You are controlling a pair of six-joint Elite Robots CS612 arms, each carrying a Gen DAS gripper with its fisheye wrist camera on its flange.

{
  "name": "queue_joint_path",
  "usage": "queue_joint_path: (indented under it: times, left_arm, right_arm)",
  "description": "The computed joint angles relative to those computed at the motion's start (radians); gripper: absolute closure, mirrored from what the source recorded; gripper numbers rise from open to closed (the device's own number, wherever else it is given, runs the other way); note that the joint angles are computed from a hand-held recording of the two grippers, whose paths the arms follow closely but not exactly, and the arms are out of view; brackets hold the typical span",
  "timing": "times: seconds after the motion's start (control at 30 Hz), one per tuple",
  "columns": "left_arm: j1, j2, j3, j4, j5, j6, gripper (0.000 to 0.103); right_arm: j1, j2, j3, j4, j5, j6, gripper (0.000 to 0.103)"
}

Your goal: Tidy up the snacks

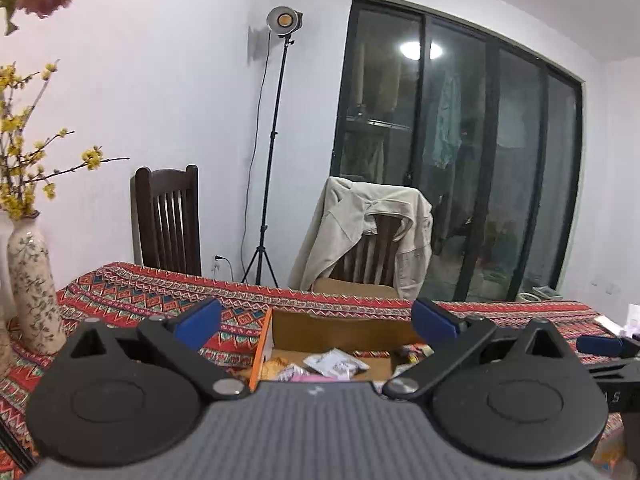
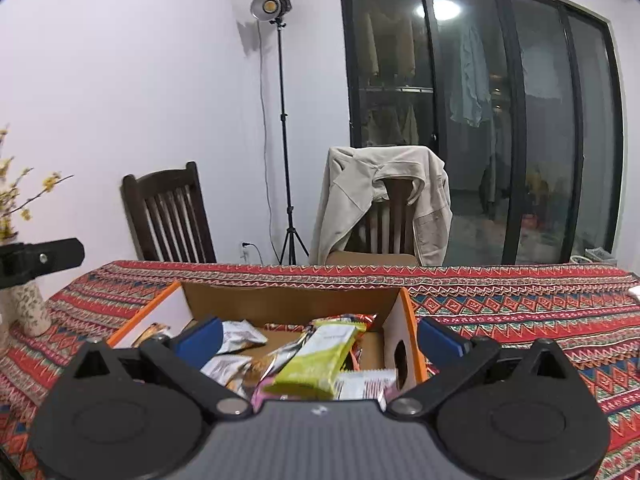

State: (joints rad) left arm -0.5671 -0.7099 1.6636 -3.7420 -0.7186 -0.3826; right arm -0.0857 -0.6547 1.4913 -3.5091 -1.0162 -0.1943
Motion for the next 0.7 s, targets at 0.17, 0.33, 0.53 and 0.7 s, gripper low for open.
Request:
queue_joint_path:
  times: [0.17, 0.33, 0.53, 0.7]
  left_arm:
    - [-0.033, -0.023, 0.080, -0.004, 0.021, -0.020, 0.000]
    - [-0.064, -0.040, 0.154, 0.002, 0.040, -0.072, 0.000]
    - [-0.093, -0.048, 0.215, 0.002, 0.039, -0.122, 0.000]
    - [-0.116, -0.042, 0.243, -0.013, 0.032, -0.132, 0.000]
  right_arm:
    - [-0.026, -0.047, 0.101, -0.052, 0.033, -0.023, 0.000]
    - [-0.053, -0.079, 0.196, -0.100, 0.060, -0.067, 0.000]
    - [-0.077, -0.101, 0.277, -0.116, 0.085, -0.092, 0.000]
    - [-0.087, -0.112, 0.326, -0.119, 0.091, -0.113, 0.000]
